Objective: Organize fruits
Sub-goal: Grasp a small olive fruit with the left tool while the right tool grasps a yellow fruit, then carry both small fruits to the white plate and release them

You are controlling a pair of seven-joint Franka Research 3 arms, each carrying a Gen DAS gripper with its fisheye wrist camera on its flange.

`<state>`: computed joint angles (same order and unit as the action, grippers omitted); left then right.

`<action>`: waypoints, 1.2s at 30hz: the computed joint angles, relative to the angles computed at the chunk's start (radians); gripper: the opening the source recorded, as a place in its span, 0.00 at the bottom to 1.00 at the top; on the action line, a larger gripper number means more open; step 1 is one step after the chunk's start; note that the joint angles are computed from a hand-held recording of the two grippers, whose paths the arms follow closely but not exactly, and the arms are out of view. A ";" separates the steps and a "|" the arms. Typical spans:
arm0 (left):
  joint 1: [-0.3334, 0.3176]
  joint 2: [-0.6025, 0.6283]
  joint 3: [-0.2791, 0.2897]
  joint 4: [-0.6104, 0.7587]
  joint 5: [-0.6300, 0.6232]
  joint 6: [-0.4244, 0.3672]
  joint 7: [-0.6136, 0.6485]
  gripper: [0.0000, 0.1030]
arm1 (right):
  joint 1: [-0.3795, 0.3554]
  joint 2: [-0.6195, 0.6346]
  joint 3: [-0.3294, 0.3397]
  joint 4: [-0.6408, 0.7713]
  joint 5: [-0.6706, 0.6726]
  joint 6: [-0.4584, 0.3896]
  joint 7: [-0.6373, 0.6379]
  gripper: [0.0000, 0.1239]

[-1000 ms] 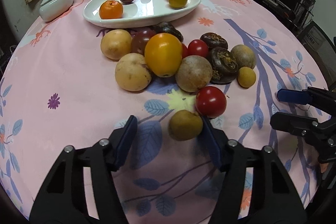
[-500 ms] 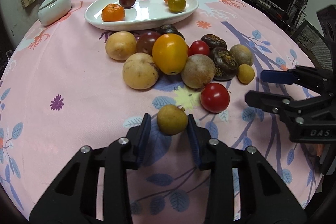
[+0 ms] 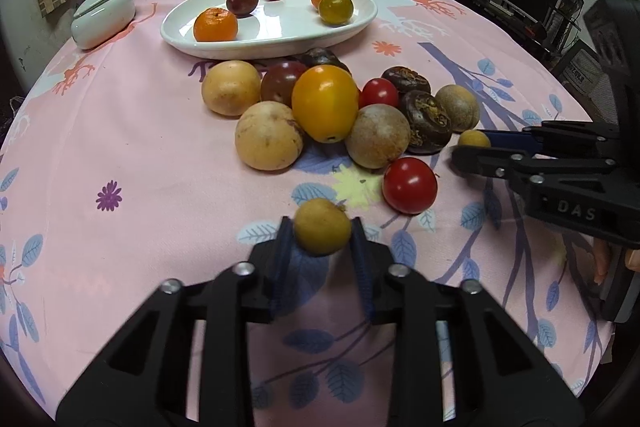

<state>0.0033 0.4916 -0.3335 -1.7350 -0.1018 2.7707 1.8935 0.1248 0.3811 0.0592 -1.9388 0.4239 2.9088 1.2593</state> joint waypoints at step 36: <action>-0.068 0.147 0.089 0.456 0.077 -0.112 -0.118 0.27 | -0.019 0.053 -0.009 0.305 0.080 -0.088 -0.183 0.23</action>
<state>-0.0648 0.6389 -0.2448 -1.2787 -0.0248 2.6591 1.7753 0.1062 0.4341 0.0500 -1.6340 0.5037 2.8209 1.0763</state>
